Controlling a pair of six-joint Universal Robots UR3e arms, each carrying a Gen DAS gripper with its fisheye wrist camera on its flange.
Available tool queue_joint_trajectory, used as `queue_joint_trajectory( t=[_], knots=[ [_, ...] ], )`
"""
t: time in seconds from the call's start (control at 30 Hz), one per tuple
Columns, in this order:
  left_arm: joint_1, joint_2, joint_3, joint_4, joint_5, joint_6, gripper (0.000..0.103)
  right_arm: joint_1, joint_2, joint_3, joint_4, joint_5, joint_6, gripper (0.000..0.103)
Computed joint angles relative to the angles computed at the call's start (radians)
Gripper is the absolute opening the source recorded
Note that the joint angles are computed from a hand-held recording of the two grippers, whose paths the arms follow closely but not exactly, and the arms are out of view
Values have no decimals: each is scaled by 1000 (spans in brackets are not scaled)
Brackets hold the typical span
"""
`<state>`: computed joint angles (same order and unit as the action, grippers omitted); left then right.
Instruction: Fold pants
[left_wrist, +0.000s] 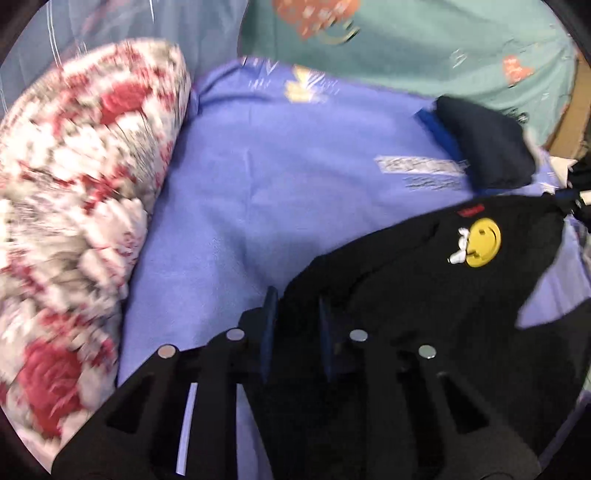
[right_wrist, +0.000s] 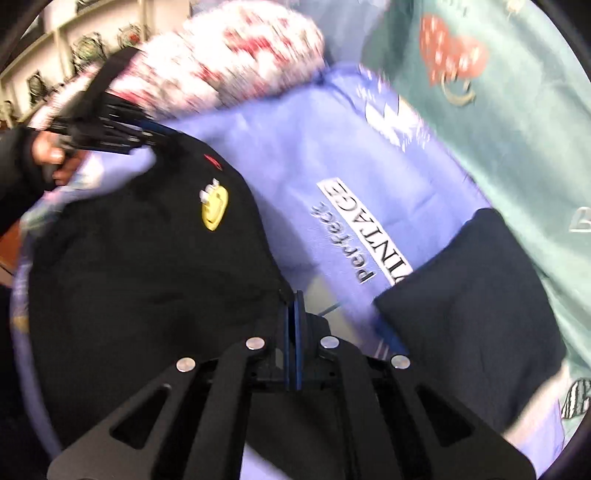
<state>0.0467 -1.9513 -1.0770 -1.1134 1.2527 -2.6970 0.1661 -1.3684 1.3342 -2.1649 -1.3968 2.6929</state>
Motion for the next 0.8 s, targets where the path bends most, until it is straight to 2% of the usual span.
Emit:
queue_joint_trajectory(
  t=[0.1, 0.17, 0.2, 0.27, 0.3, 0.37, 0.43, 0.47, 0.53, 0.63, 0.7, 0.8],
  knots=[
    [54, 193, -171, -29, -60, 32, 24, 37, -286, 250, -5, 29, 23, 2],
    [108, 356, -323, -86, -114, 41, 55, 107, -457, 420, -18, 18, 74, 2],
    [136, 415, -379, -110, -144, 42, 76, 144, -531, 503, -31, 13, 104, 2],
    [240, 573, -508, -248, -277, 75, 80, 264, -633, 690, -139, -33, 227, 2],
    [299, 627, -532, -398, -367, 120, 83, 324, -643, 777, -223, -63, 297, 2],
    [354, 699, -587, -530, -460, 136, 92, 416, -607, 897, -391, -119, 397, 2],
    [344, 696, -599, -577, -505, 82, 93, 490, -530, 993, -554, -158, 480, 2],
    [318, 678, -597, -564, -506, 32, 94, 532, -475, 1025, -642, -196, 512, 2],
    [223, 610, -569, -439, -440, -137, 94, 561, -406, 1066, -754, -220, 543, 2],
    [82, 457, -427, -296, -322, -345, 94, 581, -383, 1079, -793, -233, 553, 2],
    [1, 332, -276, -289, -240, -420, 94, 580, -400, 1096, -818, -234, 542, 2],
    [-138, 115, 11, -395, -72, -507, 94, 563, -411, 1118, -847, -214, 540, 2]
  ],
)
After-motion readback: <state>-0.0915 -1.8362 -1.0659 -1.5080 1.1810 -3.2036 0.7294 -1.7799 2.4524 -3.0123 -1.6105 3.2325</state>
